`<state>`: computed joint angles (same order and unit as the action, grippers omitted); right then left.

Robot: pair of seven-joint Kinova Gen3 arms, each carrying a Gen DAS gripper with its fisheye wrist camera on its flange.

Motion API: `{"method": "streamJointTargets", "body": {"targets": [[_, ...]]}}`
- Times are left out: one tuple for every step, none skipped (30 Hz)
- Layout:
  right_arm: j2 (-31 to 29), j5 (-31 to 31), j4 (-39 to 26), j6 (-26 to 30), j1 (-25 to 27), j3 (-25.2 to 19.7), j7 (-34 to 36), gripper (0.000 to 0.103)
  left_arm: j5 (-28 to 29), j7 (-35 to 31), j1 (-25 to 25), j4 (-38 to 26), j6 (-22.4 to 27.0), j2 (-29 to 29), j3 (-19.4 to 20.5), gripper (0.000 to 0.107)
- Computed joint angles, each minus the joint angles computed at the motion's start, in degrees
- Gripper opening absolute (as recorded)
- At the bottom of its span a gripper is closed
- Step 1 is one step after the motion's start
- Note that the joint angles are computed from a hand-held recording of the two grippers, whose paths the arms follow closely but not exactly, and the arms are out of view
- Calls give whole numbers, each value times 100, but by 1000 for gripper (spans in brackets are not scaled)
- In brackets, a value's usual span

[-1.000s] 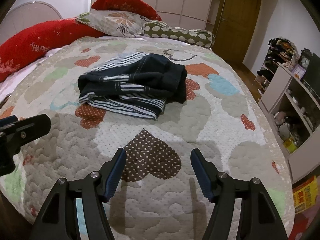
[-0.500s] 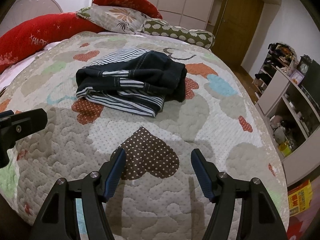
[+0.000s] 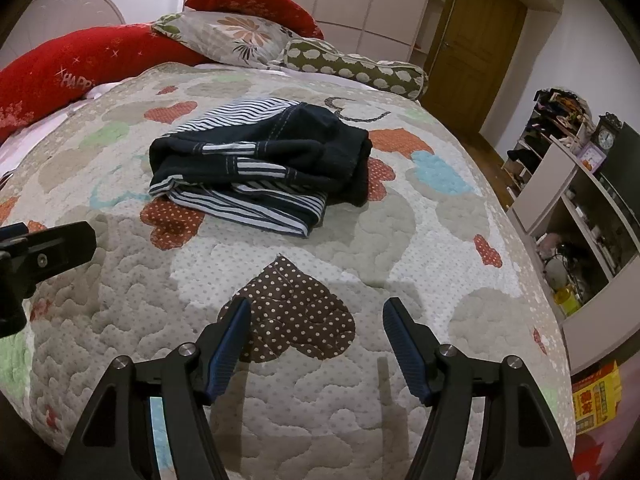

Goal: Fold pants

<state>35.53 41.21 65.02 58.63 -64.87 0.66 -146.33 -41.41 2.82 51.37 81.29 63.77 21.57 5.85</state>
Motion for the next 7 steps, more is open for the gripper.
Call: {"method": "streamJointTargets", "body": {"targets": [[6, -3, -10, -1, 1, -5, 13, 73, -21, -17, 13, -12, 25, 9, 1, 103], [22, -8, -36, 3, 6, -10, 44, 73, -29, -31, 12, -9, 39, -1, -1, 103], [35, -13, -56, 5, 7, -10, 65, 73, -37, -26, 14, -5, 57, -7, -5, 103], [52, -23, -83, 11, 11, -11, 91, 74, -29, 0, 10, -4, 73, -9, -9, 103], [64, -39, -101, 13, 16, -13, 113, 74, -6, 13, -13, 17, 59, -26, -7, 103], [72, -57, -115, 12, 20, -13, 130, 74, 40, 31, -54, 48, 30, -50, -5, 103], [80, -81, -127, 13, 32, -14, 151, 74, 102, 31, -111, 79, -2, -75, 0, 103]]}}
